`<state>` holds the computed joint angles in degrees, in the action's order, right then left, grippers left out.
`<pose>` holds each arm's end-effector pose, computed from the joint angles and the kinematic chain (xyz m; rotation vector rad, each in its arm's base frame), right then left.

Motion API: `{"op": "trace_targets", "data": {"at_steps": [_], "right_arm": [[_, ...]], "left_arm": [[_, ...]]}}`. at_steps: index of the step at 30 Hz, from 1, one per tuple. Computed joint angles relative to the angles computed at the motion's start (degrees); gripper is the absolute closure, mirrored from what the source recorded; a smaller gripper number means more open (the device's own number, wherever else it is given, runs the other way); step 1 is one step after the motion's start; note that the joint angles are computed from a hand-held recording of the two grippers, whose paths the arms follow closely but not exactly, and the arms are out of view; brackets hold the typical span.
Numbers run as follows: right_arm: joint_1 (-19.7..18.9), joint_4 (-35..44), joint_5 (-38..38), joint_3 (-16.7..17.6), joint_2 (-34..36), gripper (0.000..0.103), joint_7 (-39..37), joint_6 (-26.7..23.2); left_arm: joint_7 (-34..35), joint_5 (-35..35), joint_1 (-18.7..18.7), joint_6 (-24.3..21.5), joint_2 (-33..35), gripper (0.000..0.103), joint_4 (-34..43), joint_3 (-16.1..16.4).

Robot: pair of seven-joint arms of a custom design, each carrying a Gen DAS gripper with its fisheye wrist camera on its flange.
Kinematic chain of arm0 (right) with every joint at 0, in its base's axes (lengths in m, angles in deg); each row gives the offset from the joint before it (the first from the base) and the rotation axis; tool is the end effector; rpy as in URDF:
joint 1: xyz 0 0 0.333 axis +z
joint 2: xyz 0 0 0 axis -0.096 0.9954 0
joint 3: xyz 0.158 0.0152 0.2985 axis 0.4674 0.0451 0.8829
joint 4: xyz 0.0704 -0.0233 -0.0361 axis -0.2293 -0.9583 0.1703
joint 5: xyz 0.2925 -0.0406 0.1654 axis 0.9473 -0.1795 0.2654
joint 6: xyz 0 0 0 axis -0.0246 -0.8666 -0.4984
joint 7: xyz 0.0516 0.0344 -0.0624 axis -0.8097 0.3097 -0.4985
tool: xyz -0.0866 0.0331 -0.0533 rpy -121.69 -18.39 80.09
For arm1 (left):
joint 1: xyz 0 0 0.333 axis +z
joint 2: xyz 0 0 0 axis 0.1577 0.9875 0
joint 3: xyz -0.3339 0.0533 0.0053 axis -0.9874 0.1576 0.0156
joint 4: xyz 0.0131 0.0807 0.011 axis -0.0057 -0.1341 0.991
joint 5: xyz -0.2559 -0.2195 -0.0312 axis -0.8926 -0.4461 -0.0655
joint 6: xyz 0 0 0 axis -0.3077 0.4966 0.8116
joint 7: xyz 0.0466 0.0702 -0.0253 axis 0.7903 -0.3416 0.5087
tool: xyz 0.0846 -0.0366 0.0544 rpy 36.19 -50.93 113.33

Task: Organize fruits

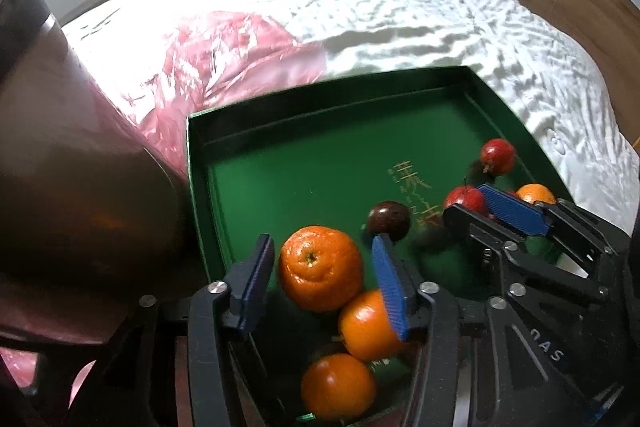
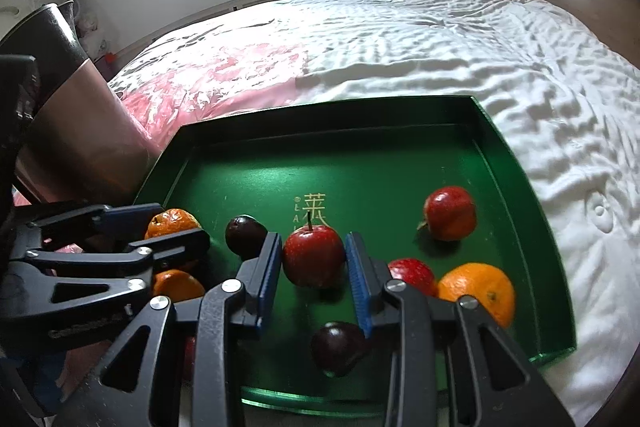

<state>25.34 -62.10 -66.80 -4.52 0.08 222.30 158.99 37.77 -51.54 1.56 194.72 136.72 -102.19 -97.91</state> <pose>0.6274 0.1325 0.3862 -1.4605 2.0483 -0.6754 0.7307 -0.2254 0.3993 -1.1811 2.6068 -0.8074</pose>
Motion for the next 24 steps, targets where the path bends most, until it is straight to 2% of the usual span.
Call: {"op": "trace_targets", "data": {"at_steps": [1,4,12,18,22,24], "right_arm": [[0.97,-0.39,-0.34,-1.0,-0.34,0.0,0.64,-0.02],[4.69,-1.6,-2.5,-4.85,-1.59,0.0,3.81,-0.38],[11.22,-4.28,-12.39,-9.63,-5.97,0.0,14.67,-2.83],[14.42,-5.23,-20.16,-8.53,-9.33,0.0,22.58,-6.37],[15.82,-5.02,-24.5,-6.41,-10.95,0.0,27.68,-8.74],[16.23,-4.22,-25.76,-4.66,-11.27,0.0,29.37,-10.36]], "left_arm": [[0.84,-0.51,0.67,1.5,-1.55,0.052,-2.46,-0.58],[2.26,-1.9,2.1,3.67,-4.62,0.048,-6.98,-1.58],[10.26,-9.44,8.3,9.51,-14.67,0.046,-21.87,-5.19],[19.47,-18.37,13.69,13.69,-22.74,0.041,-33.24,-6.47],[24.73,-23.89,15.69,16.59,-26.89,0.039,-38.84,-5.19],[26.6,-26.28,16.21,17.66,-28.23,0.033,-40.63,-4.28]]}}
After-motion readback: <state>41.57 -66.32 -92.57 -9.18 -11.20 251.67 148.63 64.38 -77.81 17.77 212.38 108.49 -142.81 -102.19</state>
